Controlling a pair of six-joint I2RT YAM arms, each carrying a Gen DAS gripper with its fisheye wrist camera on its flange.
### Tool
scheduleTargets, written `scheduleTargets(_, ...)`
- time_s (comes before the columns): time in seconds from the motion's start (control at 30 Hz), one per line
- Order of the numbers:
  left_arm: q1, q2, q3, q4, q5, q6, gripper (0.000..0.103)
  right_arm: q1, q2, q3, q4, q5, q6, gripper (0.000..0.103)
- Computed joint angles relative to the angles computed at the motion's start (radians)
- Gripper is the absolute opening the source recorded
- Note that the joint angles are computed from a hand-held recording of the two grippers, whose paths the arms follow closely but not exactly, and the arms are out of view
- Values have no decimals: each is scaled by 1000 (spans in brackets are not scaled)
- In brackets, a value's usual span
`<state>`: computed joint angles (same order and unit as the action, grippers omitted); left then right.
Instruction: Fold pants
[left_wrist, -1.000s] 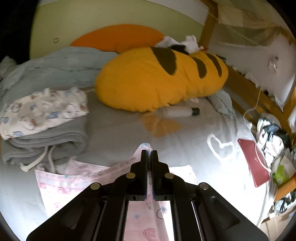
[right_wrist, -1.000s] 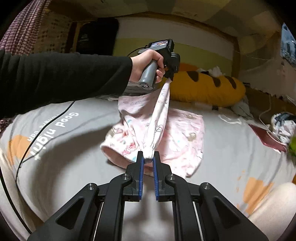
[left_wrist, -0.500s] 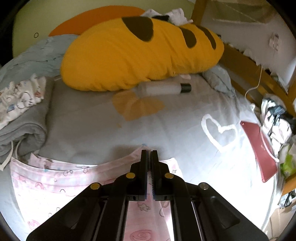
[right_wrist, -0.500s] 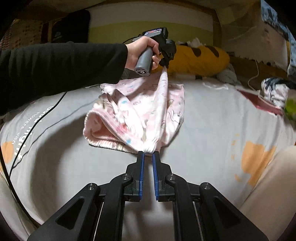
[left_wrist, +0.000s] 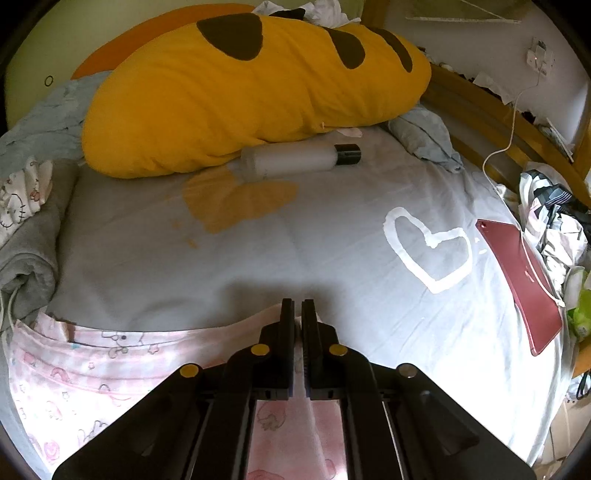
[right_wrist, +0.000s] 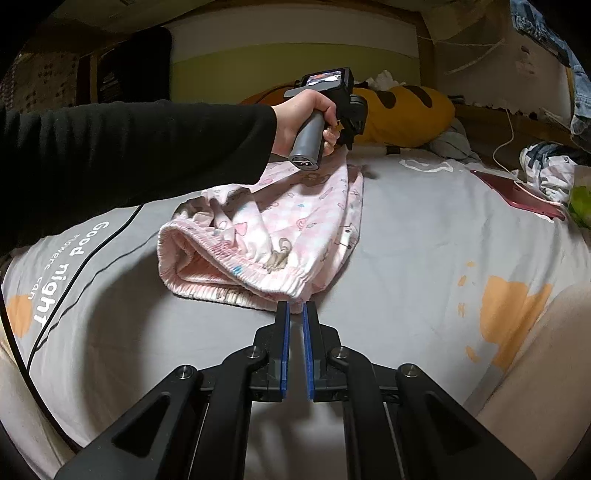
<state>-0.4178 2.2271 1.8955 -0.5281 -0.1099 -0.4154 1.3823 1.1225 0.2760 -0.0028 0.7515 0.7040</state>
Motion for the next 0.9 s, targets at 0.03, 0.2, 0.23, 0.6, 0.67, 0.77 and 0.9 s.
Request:
scheduleTargets(0.03,-2,-1,-2,11,11,1,3,3,2,2,-3,5,4,7)
scheduleTargets(0.2,-30,-33,-26,36,-27,31,3,11,9,12,-17,40,7,7)
scheduleTargets(0.23,-38,-61,-61,58,-63,38,4,28,21,15,-21,62,25,7)
scheduleTargets(0.6,-85,-614,-662,284,-321,103,37,-349,-213,31,-119,-282,-145,8)
scheduleTargets(0.67,-87,-709,-745,305,-374,120,41,-577,-224,79,-141,-555,-242,8)
scheduleTargets(0.77,-69,-829,-856,339,-455,140,46,-836,-140,202,-178,-844,-392,8)
scheduleTargets(0.9,22,-924,-957,386,-417,120,49,-978,6,399,-189,-947,-576,8)
